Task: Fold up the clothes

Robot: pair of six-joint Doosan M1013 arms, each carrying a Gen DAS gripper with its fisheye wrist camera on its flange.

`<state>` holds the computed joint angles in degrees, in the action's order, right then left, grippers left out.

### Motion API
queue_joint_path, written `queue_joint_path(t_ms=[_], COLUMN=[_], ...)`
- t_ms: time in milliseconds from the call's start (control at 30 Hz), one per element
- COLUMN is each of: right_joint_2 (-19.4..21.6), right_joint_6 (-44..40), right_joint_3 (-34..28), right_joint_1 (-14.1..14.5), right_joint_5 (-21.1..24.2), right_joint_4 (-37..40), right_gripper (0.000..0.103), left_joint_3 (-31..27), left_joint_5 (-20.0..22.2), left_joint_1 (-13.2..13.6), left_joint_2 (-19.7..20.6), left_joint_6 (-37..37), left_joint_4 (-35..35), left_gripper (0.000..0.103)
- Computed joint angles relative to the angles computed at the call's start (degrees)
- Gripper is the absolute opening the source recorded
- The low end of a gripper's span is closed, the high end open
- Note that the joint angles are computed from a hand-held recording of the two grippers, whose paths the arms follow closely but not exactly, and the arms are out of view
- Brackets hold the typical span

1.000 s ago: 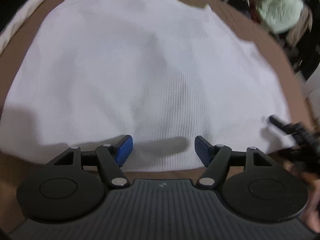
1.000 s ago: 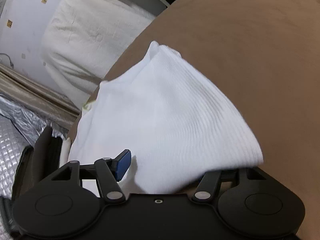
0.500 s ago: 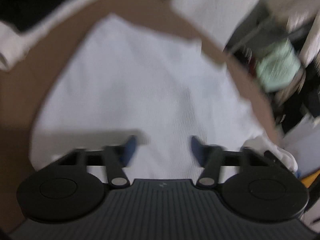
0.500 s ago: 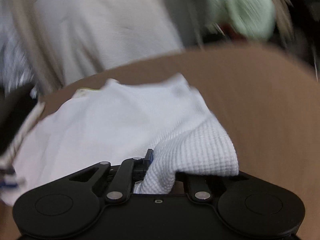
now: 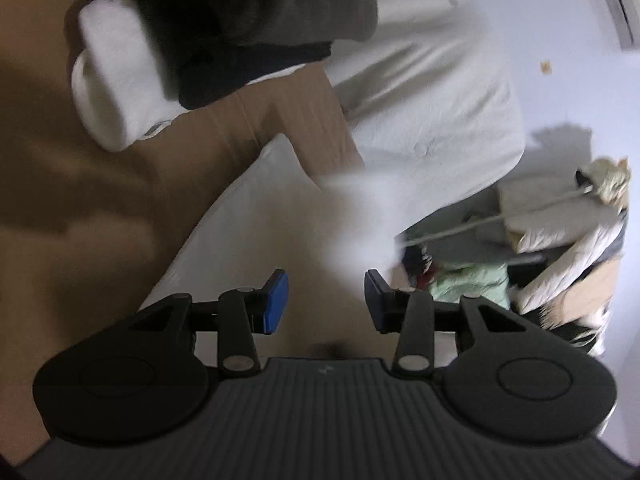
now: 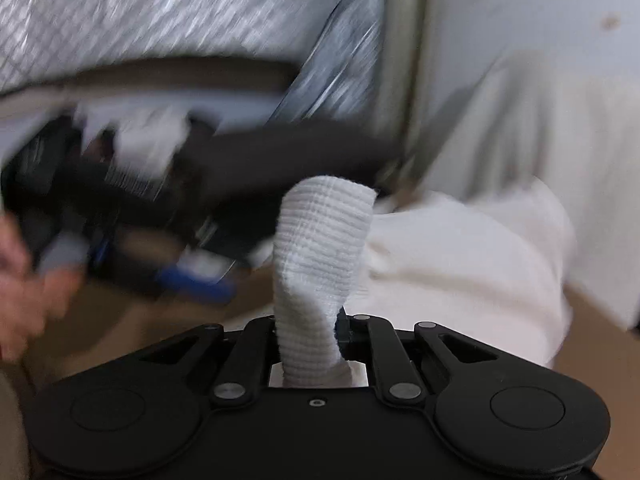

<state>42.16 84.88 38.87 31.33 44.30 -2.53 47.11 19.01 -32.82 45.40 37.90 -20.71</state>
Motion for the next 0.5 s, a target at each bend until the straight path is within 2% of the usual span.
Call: queue_joint_path(t_ms=[33, 100, 200, 300, 433, 500], right_joint_2=[0.69, 1.35, -0.19, -0.77, -1.61, -1.23], right_joint_6=[-0.49, -0.76, 1.53, 5.02, 12.97, 12.63], right_joint_3=[-0.08, 0.98, 5.09, 4.85, 3.08, 1.97], right_joint_1=[0.18, 0.48, 0.89, 0.87, 0.91, 2.03], right_joint_5=[1.41, 2.89, -0.04, 0.13, 0.57, -0.07], right_joint_4=[0.22, 0.07, -1.97, -2.31, -2.15, -4.63], right_gripper=[0.011, 0.010, 0.010, 0.010, 0.012, 0.012], left_joint_3=[0.31, -1.49, -4.55, -3.52, -2.23, -2.48], left_joint_5=[-0.85, 1.43, 7.44, 5.61, 2.55, 2.64], left_joint_1=[0.08, -0.01, -0.01, 0.39, 0.78, 0.81], left_joint_2=[0.05, 0.99, 2.26, 2.05, 1.75, 1.95], left_joint_6=[1.96, 0.32, -3.65, 0.97, 14.90, 14.87], left_joint_4=[-2.69, -0.80, 4.07, -2.05, -15.54, -16.05], left_gripper=[0.040, 0.040, 0.040, 0.045, 0.058, 0.059])
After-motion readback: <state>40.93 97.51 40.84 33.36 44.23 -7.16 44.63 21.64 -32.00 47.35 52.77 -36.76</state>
